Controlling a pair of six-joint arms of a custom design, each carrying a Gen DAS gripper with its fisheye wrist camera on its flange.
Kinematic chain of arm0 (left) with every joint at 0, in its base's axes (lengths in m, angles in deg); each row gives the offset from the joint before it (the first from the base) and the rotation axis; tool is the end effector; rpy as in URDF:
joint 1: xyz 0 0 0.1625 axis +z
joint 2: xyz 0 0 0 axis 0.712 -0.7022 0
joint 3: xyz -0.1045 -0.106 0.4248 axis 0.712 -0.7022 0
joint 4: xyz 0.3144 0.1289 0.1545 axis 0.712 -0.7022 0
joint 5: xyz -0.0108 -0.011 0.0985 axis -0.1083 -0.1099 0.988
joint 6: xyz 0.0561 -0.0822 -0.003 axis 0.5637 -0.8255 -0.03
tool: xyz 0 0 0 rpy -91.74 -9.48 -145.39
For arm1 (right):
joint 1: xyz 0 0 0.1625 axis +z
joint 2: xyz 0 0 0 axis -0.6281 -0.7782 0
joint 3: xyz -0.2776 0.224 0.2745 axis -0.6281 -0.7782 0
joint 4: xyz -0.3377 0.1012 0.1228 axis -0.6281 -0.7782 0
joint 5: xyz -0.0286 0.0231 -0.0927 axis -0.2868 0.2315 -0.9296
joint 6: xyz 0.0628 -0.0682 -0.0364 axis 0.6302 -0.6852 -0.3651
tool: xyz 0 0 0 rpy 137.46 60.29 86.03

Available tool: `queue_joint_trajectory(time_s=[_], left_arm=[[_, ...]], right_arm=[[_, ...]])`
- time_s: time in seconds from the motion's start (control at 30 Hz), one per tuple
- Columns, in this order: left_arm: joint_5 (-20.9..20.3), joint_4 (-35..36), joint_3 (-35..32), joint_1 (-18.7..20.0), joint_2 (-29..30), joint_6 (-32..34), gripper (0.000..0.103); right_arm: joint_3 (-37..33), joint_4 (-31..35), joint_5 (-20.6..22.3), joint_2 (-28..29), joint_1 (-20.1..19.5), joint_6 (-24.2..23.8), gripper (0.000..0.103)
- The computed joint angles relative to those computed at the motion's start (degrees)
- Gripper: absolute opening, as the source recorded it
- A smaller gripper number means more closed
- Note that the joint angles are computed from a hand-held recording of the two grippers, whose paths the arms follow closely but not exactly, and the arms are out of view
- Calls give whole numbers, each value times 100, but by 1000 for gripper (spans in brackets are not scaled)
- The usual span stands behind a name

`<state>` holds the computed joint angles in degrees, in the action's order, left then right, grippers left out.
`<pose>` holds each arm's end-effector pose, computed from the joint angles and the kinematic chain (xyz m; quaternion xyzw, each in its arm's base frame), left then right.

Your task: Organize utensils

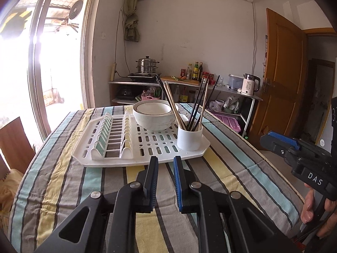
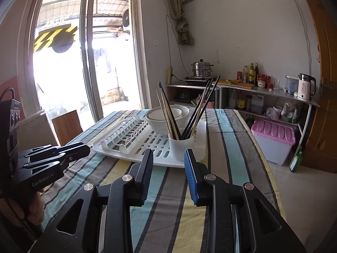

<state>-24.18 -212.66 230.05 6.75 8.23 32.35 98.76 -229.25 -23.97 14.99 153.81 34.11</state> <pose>-0.0423 -0.4041 0.2640 0.1528 0.8004 -0.4883 0.3124 0.3210 -0.4403 -0.0048 0.3809 -0.8257 0.3876 0.1513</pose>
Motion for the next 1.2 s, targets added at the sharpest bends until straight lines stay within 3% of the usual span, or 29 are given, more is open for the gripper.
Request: queue_joint_trajectory(time_s=[0.27, 0.47, 0.7, 1.2], left_arm=[[415, -511, 689, -294, 125, -552, 14], [764, -1166, 1102, -443, 566, -655, 14], [848, -1581, 1361, -484, 829, -771, 14], [786, -1571, 1341, -421, 916, -795, 14]], right_arm=[[531, -729, -166, 146, 31, 47, 32], [769, -1055, -313, 289, 23, 57, 32], [891, -1302, -403, 371, 6, 24, 32], [873, -1305, -420, 405, 14, 3, 32]])
